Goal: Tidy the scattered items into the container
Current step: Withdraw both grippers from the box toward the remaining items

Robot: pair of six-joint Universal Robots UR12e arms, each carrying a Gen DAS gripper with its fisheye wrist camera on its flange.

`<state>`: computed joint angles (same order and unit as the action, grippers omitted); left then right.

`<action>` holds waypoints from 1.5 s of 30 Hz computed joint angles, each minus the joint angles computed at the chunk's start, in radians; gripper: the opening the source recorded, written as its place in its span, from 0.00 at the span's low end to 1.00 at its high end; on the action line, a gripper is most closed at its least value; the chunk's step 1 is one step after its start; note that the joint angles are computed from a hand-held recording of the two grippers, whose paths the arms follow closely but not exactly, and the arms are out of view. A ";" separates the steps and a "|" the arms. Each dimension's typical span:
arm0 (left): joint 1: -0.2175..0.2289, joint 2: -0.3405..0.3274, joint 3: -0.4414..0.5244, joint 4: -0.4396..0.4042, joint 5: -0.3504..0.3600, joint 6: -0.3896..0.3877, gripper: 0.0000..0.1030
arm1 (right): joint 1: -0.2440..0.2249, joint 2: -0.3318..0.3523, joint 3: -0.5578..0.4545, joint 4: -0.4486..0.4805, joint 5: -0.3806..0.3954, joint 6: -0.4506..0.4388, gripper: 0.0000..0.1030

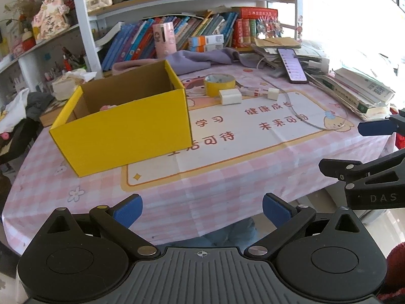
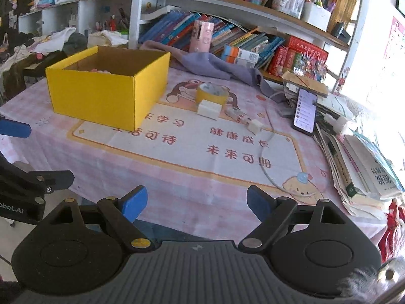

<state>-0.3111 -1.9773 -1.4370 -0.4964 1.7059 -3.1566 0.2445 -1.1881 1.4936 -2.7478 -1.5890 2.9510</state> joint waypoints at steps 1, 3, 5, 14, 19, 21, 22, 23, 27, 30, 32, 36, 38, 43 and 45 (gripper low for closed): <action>-0.001 -0.002 0.004 -0.006 -0.004 0.001 0.99 | -0.002 -0.001 0.000 0.005 0.000 0.004 0.83; -0.002 -0.006 0.011 -0.018 -0.013 0.005 0.99 | -0.003 -0.002 0.001 0.014 0.000 0.010 0.83; -0.003 -0.011 0.019 -0.030 -0.025 0.010 0.99 | -0.005 -0.003 0.002 0.021 0.000 0.009 0.83; -0.007 -0.040 0.062 -0.063 -0.091 0.047 0.99 | -0.013 -0.010 0.010 0.045 -0.031 0.013 0.84; -0.010 -0.062 0.093 -0.075 -0.122 0.073 0.99 | -0.019 -0.007 0.004 0.055 -0.054 0.027 0.85; -0.011 -0.072 0.107 -0.080 -0.131 0.081 0.99 | -0.022 -0.005 0.001 0.059 -0.060 0.031 0.86; -0.012 -0.077 0.114 -0.082 -0.136 0.086 0.99 | -0.024 -0.003 -0.002 0.061 -0.063 0.032 0.86; -0.012 -0.082 0.121 -0.085 -0.141 0.089 0.99 | -0.025 -0.001 -0.004 0.063 -0.066 0.034 0.86; -0.014 -0.106 0.154 -0.098 -0.157 0.104 0.99 | -0.033 0.009 -0.019 0.075 -0.072 0.038 0.86; -0.016 -0.128 0.185 -0.112 -0.168 0.118 0.99 | -0.039 0.022 -0.039 0.091 -0.076 0.043 0.86; -0.017 -0.143 0.206 -0.118 -0.176 0.130 0.99 | -0.043 0.033 -0.054 0.100 -0.078 0.046 0.86; -0.017 -0.176 0.251 -0.114 -0.190 0.140 0.99 | -0.053 0.055 -0.083 0.104 -0.075 0.046 0.83; -0.017 -0.196 0.277 -0.108 -0.193 0.139 0.99 | -0.059 0.069 -0.100 0.101 -0.069 0.044 0.82; -0.017 -0.259 0.378 -0.130 -0.181 0.113 0.99 | -0.080 0.110 -0.160 0.110 -0.041 0.039 0.68; -0.018 -0.287 0.426 -0.149 -0.162 0.099 0.99 | -0.090 0.132 -0.200 0.133 -0.020 0.034 0.65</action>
